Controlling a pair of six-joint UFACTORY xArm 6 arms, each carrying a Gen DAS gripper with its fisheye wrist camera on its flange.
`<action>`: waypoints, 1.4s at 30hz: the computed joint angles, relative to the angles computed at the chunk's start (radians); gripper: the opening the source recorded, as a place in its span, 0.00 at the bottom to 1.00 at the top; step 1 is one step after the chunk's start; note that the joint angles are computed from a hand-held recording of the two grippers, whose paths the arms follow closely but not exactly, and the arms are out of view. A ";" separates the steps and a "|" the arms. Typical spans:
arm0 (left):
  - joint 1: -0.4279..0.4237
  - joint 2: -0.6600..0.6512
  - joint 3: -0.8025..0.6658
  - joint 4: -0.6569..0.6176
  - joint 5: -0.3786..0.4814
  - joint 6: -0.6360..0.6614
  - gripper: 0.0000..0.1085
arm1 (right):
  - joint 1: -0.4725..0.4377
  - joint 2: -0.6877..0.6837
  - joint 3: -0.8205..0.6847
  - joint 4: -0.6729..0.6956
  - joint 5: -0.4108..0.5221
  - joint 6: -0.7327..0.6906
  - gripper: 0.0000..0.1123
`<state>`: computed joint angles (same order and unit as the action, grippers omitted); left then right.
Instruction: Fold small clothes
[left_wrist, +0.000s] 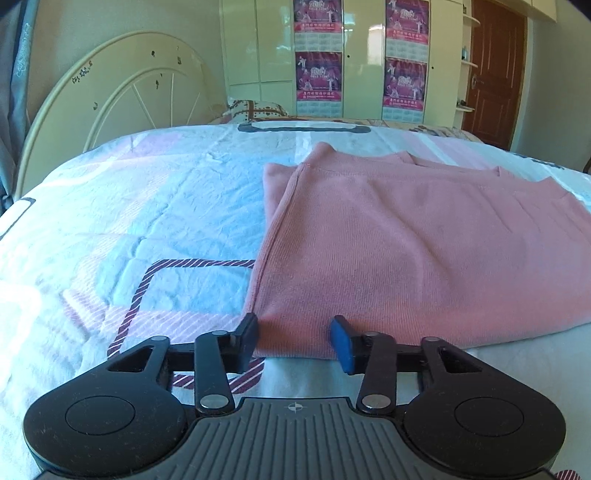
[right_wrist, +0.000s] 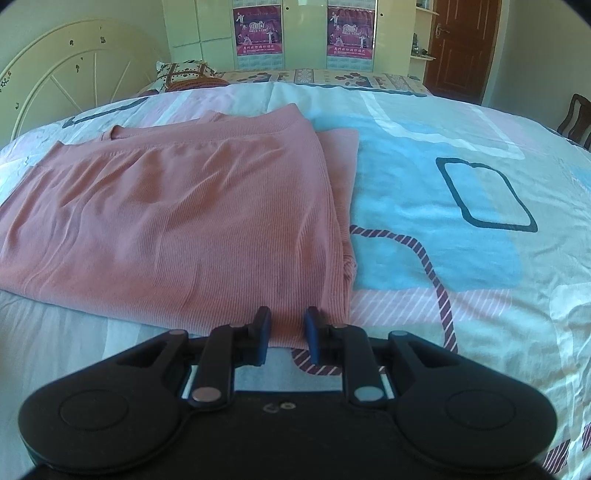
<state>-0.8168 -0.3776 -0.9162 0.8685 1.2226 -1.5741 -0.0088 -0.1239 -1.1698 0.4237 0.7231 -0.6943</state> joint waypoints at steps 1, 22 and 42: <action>0.004 -0.007 0.005 -0.003 -0.003 -0.009 0.32 | 0.000 -0.001 0.001 0.000 -0.001 0.000 0.18; 0.045 -0.192 0.314 0.227 -0.404 -1.091 0.22 | 0.083 -0.097 0.050 0.255 0.038 -0.045 0.33; 0.378 0.040 0.207 0.611 -0.704 -1.392 0.08 | 0.317 0.165 -0.189 0.145 -0.049 0.117 0.08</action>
